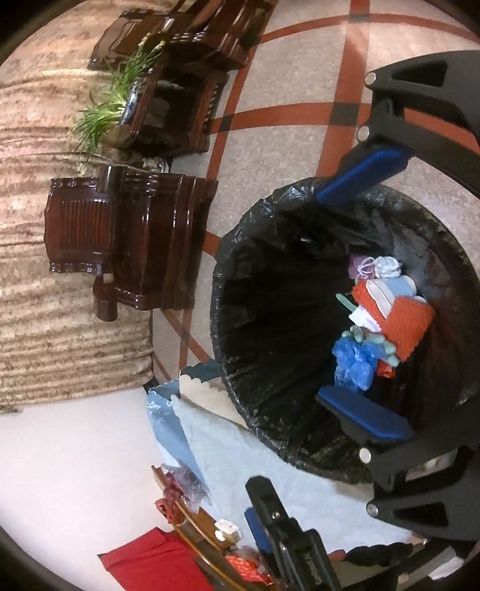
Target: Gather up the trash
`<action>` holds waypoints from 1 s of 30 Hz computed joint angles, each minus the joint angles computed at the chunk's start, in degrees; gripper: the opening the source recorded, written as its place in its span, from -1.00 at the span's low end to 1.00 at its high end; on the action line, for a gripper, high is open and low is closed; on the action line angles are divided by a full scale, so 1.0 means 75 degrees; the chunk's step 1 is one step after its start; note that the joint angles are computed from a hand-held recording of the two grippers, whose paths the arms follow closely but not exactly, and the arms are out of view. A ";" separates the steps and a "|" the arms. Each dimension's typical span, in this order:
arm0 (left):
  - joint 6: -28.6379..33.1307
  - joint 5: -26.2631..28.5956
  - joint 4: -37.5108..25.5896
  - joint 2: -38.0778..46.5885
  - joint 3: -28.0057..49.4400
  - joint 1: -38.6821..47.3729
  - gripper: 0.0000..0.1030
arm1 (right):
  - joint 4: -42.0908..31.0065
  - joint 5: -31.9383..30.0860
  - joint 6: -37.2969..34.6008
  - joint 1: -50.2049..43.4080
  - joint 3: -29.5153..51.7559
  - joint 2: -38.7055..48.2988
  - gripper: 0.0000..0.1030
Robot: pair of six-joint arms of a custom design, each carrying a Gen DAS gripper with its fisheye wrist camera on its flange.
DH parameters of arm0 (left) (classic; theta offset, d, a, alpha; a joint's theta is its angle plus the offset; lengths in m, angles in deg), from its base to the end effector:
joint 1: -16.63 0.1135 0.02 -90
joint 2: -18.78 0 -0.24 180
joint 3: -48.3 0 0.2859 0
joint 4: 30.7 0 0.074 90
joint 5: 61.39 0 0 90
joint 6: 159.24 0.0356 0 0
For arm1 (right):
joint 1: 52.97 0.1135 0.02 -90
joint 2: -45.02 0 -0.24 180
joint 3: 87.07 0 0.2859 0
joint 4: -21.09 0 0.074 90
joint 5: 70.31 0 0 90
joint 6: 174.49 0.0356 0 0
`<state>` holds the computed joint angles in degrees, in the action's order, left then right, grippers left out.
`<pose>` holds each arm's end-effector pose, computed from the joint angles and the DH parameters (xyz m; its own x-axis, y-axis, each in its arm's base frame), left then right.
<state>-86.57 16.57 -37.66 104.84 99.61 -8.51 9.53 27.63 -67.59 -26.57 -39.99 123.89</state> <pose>0.2925 -0.1291 0.1176 -0.6568 -0.0136 -0.7540 0.0826 0.9925 -0.0899 0.2674 0.1273 0.1234 -0.6902 -0.0212 -0.7233 -0.1565 0.9803 0.1207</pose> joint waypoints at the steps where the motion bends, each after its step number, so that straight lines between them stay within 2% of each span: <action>1: 0.0013 -0.0026 -0.0073 -0.0188 -0.0091 0.0036 0.77 | -0.0066 -0.0026 0.0051 0.0023 -0.0033 -0.0151 0.88; 10: -0.0103 -0.0542 -0.1347 -0.2584 -0.1041 -0.0082 0.81 | -0.1020 0.0445 0.0180 0.0928 -0.0025 -0.1669 0.88; 16: -0.0362 -0.0984 -0.2603 -0.4382 -0.1450 -0.0282 0.81 | -0.1752 0.0705 0.0379 0.1486 0.0214 -0.2242 0.88; 23: -0.0562 -0.1447 -0.3776 -0.5669 -0.1474 -0.0520 0.82 | -0.2280 0.0920 0.0505 0.1929 0.0388 -0.2689 0.88; 30: -0.0634 -0.1885 -0.4536 -0.6305 -0.1272 -0.0764 0.81 | -0.2572 0.1006 0.0575 0.2177 0.0668 -0.2788 0.88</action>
<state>-91.32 2.43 -71.68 57.55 90.07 -14.25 -9.76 35.18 -63.28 -10.24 -34.97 102.98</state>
